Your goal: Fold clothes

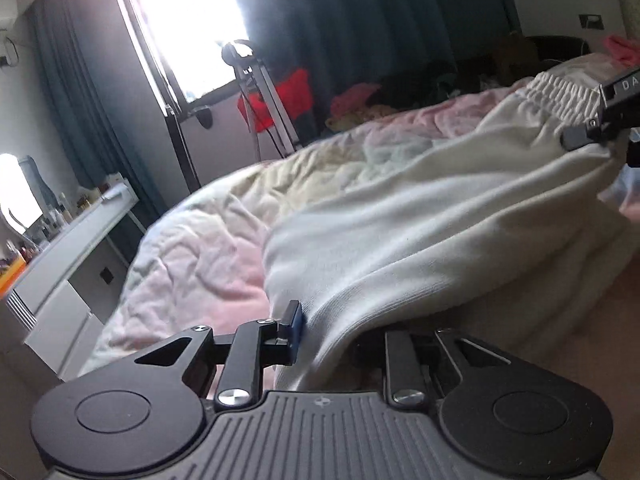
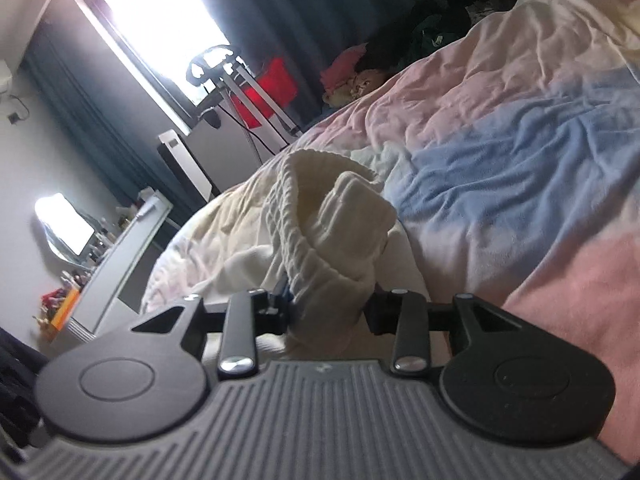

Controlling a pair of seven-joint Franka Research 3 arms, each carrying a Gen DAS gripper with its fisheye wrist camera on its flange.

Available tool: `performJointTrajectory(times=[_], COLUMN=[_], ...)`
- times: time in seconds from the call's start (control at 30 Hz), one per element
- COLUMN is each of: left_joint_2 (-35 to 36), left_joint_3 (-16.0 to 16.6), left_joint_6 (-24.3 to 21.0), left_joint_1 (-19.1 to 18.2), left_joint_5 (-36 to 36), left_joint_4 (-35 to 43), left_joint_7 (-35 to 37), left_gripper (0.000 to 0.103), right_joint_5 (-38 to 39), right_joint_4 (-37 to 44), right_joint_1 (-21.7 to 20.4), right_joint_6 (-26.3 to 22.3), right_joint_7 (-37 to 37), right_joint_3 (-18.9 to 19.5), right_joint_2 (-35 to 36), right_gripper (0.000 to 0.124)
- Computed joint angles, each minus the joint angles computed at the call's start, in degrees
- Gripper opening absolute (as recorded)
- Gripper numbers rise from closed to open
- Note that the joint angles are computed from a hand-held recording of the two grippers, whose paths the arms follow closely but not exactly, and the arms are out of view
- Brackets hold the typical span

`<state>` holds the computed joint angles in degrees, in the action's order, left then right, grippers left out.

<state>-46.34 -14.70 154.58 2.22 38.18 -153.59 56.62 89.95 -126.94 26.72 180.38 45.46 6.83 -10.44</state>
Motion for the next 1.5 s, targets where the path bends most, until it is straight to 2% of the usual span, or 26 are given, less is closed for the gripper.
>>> performJointTrajectory(times=[0.03,0.07,0.1,0.13,0.2,0.23,0.33,0.4,0.47,0.53,0.6,0.67,0.73,0.8,0.87,1.0,1.03,1.1,1.13,1.17,1.2,1.23,1.33,1.37,1.47,1.5], left_joint_2=[0.5,1.1,1.5,2.0,2.3,2.3,1.9,1.8,1.9,2.1,2.1,2.1,2.1,2.0,1.8,-0.2,-1.2,-3.7,-5.1,-6.3,-7.1,-6.6,-4.0,-2.1,3.9,4.9], left_joint_3=[0.5,0.9,0.9,0.8,0.8,1.0,1.6,1.7,1.9,2.0,2.2,2.2,2.1,1.8,1.9,8.9,11.8,17.5,20.3,22.6,23.9,24.8,27.1,26.7,24.6,23.7], left_joint_6=[-0.8,-1.5,-1.9,-2.2,-2.4,-2.3,-2.6,-2.7,-2.7,-2.7,-2.8,-2.8,-2.6,-2.3,-2.3,-2.3,-1.8,-1.3,-1.3,0.7,2.6,4.0,6.5,6.4,1.5,1.7], left_joint_1=[-0.8,-1.4,-1.5,-1.6,-1.6,-1.7,-2.3,-2.4,-2.4,-2.4,-2.4,-2.4,-2.3,-2.3,-2.8,-8.8,-10.9,-15.1,-17.1,-18.2,-18.5,-18.4,-18.1,-17.0,-13.7,-12.8], left_joint_5=[-0.8,-1.5,-1.7,-1.9,-2.1,-2.3,-3.4,-3.9,-4.2,-4.5,-4.8,-5.0,-4.9,-4.8,-4.8,-12.0,-15.4,-22.6,-26.1,-29.1,-31.6,-33.8,-40.3,-42.0,-44.7,-45.2], left_joint_4=[0.2,0.5,0.7,0.8,0.9,0.8,0.7,0.7,0.8,1.0,1.1,1.1,1.1,1.0,1.1,0.7,0.2,-0.6,-0.8,-1.8,-2.5,-2.7,-1.9,-1.3,2.3,2.5], left_joint_7=[0.8,1.5,1.6,1.6,1.4,1.2,1.1,1.1,1.2,1.3,1.3,1.5,1.4,1.5,2.2,8.6,10.1,12.9,14.1,14.3,13.9,13.1,10.7,9.0,6.4,6.2], left_gripper=[0.023,0.023,0.023,0.023,0.023,0.023,0.023,0.023,0.024,0.024,0.024,0.024,0.024,0.025,0.025,0.037,0.041,0.051,0.060,0.072,0.077,0.082,0.083,0.083,0.084,0.084], right_joint_5=[-1.9,-7.8,-17.5,-25.4,-33.1,-34.6,-32.2,-33.4,-33.4,-20.7,-9.8,-9.4,-10.6,-16.8,-23.8,-29.4,-29.5,-29.4,-29.4,-29.3,-29.2,-29.3,-29.4,-28.8,-27.9,-27.8], right_joint_4=[-0.8,-2.3,-4.4,-5.9,-7.3,-7.7,-7.5,-7.8,-7.5,-5.4,-3.4,-2.7,-2.9,-3.9,-5.1,-6.6,-6.7,-6.9,-6.8,-6.7,-6.6,-6.6,-6.5,-6.4,-6.2,-6.2], right_joint_1=[-0.2,-1.7,-4.2,-4.7,-6.8,-6.9,-3.6,-2.8,-1.8,1.9,2.1,1.2,0.1,-1.4,-2.4,-1.4,-0.8,0.2,0.5,0.8,1.0,1.1,1.4,1.6,1.9,1.9], right_joint_6=[-0.2,-0.7,-1.3,-1.6,-1.4,-1.6,-3.0,-4.2,-6.3,-10.1,-14.6,-14.8,-13.1,-11.9,-10.5,-6.1,-5.9,-5.6,-5.5,-5.4,-5.4,-5.3,-4.9,-4.8,-4.3,-4.2], right_joint_7=[2.5,9.0,19.1,26.7,34.0,35.7,35.1,37.2,38.7,29.7,20.5,17.8,17.7,23.0,29.0,34.2,34.3,34.2,34.1,33.9,33.8,33.8,33.9,33.6,33.0,32.9], right_joint_3=[0.0,1.1,2.9,2.8,4.2,4.0,0.2,-1.0,-2.7,-7.1,-8.4,-6.8,-4.8,-2.9,-1.6,-1.3,-1.9,-2.8,-3.2,-3.6,-3.9,-4.0,-4.2,-4.4,-4.4,-4.3], right_joint_2=[-0.2,-0.3,-0.3,-0.3,-0.3,-0.4,-1.0,-1.1,-0.6,0.4,1.2,1.5,1.3,0.7,0.0,-1.5,-1.7,-1.9,-1.9,-1.7,-1.6,-1.5,-1.3,-1.1,-0.7,-0.6], right_gripper=[0.039,0.040,0.045,0.048,0.064,0.067,0.068,0.085,0.089,0.091,0.091,0.091,0.084,0.066,0.056,0.045,0.045,0.044,0.044,0.044,0.044,0.045,0.045,0.045,0.045,0.045])
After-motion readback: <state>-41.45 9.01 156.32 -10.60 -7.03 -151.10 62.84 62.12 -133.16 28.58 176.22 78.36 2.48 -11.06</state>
